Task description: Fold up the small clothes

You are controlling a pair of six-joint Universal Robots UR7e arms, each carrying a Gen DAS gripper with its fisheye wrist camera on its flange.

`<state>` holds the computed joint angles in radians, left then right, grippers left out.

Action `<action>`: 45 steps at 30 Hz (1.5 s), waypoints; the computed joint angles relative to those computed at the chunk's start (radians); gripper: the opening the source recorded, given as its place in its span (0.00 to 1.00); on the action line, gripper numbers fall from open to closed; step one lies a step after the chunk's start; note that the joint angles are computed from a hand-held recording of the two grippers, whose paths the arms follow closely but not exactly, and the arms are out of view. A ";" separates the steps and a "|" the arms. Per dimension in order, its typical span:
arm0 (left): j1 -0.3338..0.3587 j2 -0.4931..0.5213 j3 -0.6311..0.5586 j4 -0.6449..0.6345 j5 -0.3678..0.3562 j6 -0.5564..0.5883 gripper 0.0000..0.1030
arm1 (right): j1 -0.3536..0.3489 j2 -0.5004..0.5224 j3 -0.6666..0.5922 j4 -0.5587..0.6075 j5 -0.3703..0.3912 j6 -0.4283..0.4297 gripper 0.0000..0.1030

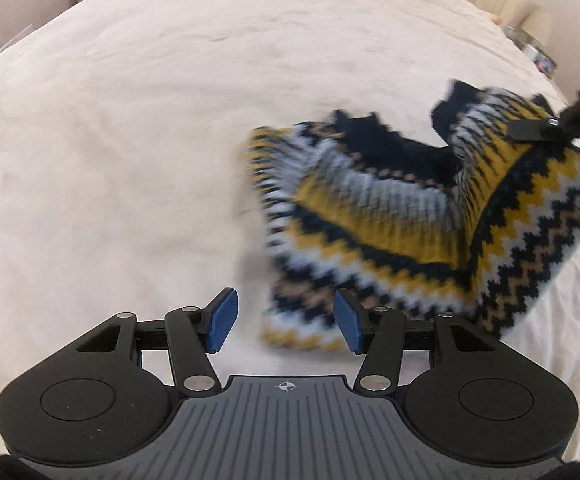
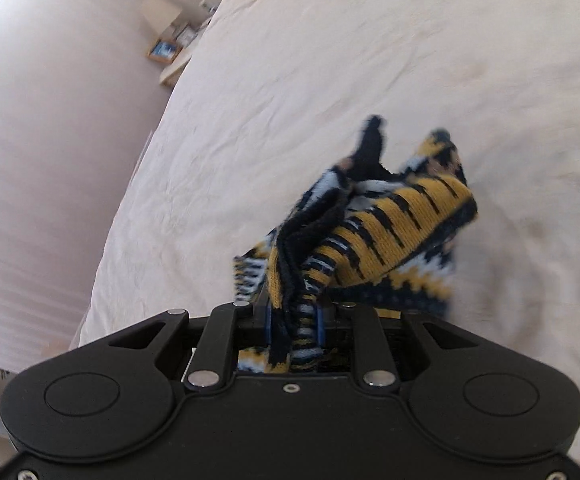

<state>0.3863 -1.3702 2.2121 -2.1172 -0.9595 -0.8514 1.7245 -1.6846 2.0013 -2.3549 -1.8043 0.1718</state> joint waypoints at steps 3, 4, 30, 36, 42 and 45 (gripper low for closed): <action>0.012 -0.057 0.013 0.054 0.000 0.001 0.50 | 0.021 0.064 0.013 -0.036 -0.002 0.021 0.28; 0.018 -0.070 0.016 0.065 -0.001 0.004 0.50 | 0.023 0.080 0.016 -0.044 -0.003 0.024 0.28; 0.092 -0.130 -0.029 0.045 -0.049 0.067 0.50 | 0.126 0.250 0.025 -0.080 -0.154 0.031 0.38; 0.104 -0.108 -0.052 0.042 -0.037 0.088 0.51 | 0.097 0.234 0.053 -0.144 -0.053 0.017 0.45; 0.119 -0.082 -0.074 0.013 -0.026 0.127 0.50 | 0.052 0.183 0.063 -0.161 0.068 0.003 0.45; 0.129 -0.063 -0.089 -0.004 -0.027 0.149 0.50 | 0.025 0.156 0.068 -0.171 0.139 0.019 0.45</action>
